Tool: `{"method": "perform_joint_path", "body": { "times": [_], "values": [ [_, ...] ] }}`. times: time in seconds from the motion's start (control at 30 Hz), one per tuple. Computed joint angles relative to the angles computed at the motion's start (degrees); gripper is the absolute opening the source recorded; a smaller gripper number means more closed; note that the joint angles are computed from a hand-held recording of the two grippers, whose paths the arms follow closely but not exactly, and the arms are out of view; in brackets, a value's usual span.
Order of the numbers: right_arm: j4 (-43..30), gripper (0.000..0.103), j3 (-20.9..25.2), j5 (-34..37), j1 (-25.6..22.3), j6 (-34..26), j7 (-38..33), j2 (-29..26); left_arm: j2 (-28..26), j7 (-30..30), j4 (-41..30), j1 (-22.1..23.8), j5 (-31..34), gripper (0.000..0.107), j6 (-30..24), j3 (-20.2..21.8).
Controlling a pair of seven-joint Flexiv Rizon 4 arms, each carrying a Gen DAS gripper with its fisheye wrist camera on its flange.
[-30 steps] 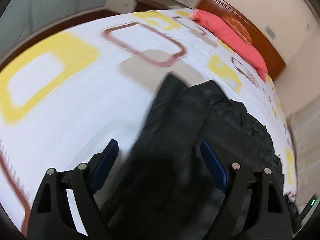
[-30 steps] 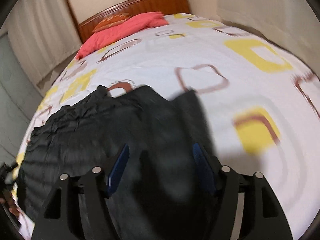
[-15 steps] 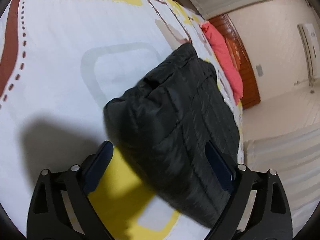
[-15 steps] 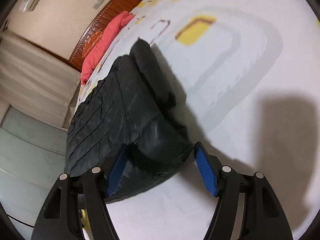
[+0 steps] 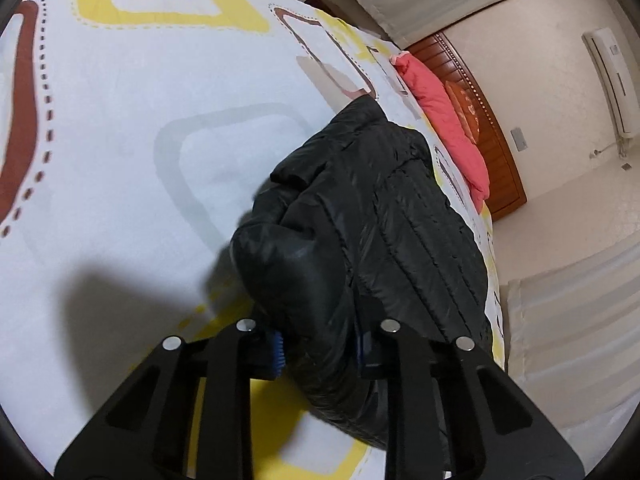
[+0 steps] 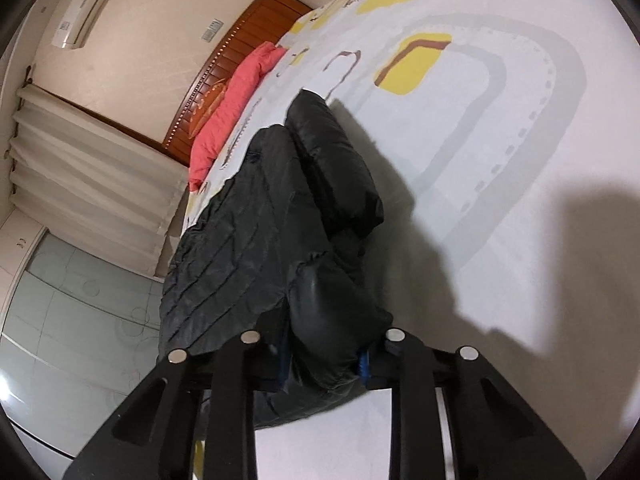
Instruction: Fold large clothes
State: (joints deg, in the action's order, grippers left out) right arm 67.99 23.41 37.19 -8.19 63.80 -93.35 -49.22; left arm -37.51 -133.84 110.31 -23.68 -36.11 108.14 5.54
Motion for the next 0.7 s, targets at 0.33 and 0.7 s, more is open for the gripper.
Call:
{"method": "perform_joint_path", "body": {
  "times": [0.33, 0.7],
  "values": [
    [10.7, 0.024, 2.8, 7.6, -6.1, -2.1, -7.7, 7.7, 6.6, -2.7, 11.6, 0.0, 1.1, 0.023, 5.7, -3.8],
    [19.7, 0.024, -1.0, 17.5, -8.1, -6.7, -15.4, 14.9, 12.5, -4.0, 22.4, -4.9, -3.1, 0.023, 10.9, -6.0]
  ]
}}
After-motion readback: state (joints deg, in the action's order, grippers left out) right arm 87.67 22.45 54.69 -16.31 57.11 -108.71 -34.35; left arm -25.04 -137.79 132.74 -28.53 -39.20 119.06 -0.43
